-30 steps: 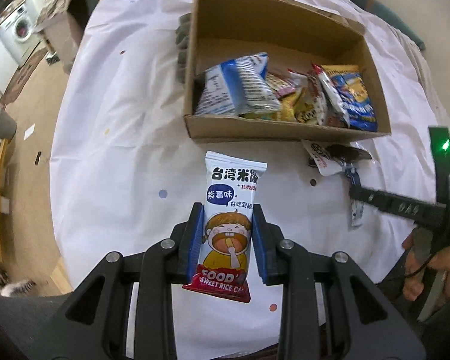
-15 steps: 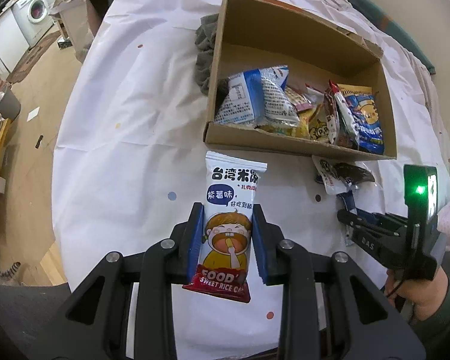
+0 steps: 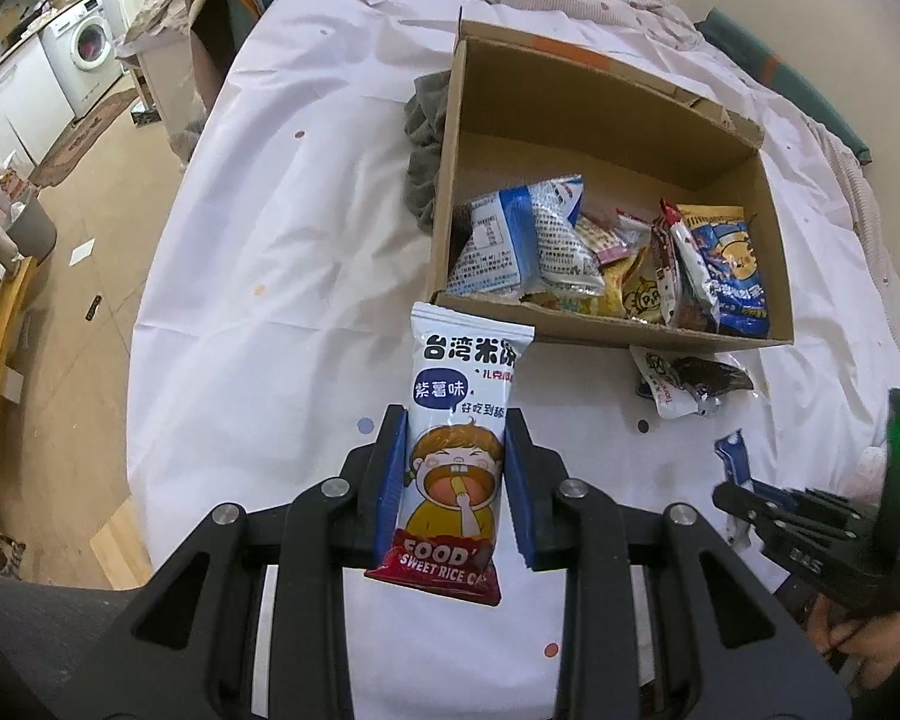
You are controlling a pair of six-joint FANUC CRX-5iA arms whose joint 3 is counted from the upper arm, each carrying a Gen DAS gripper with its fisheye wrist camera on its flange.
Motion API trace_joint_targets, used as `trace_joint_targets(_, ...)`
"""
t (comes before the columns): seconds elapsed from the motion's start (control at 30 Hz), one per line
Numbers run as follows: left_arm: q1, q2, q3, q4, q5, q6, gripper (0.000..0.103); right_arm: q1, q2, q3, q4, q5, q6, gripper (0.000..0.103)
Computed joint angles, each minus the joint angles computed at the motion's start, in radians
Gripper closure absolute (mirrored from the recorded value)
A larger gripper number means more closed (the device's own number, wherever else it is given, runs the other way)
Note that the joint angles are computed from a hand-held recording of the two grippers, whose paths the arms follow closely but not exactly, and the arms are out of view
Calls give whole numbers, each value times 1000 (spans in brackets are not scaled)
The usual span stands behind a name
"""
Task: Organize snacks
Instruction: 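Carry both snacks into the box and open both tools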
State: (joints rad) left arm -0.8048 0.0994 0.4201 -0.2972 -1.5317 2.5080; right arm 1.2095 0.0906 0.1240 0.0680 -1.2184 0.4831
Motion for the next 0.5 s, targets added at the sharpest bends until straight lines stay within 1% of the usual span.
trace_joint_targets(0.07,-9,-2,5,-19,-2,2,76,-8,-19,-15,11,41,-6,85)
trace_joint_targets(0.17,-18,-9,6,-39,-1,7,76,42,-75,-73,98,115,-68,85)
trace_joint_targets(0.2,-21,-13,4,-46,2,12,76,49,-78,-82,124,143,-78,85)
trace_joint_targets(0.27,-25,-23,-2,-57,9,24,76,81,-122,-140,223,220,-126,85)
trace_joint_targets(0.33,-36,-34,-4,-83,18,41,76,102,-152,-181,321,267,-169,85)
trace_joint_targets(0.4,-55,-38,6,-125,17,56,76,110,-172,-213,392,313,-207,85)
trace_joint_targets(0.5,-62,-40,22,-149,10,61,76,111,-179,-234,467,344,-249,85)
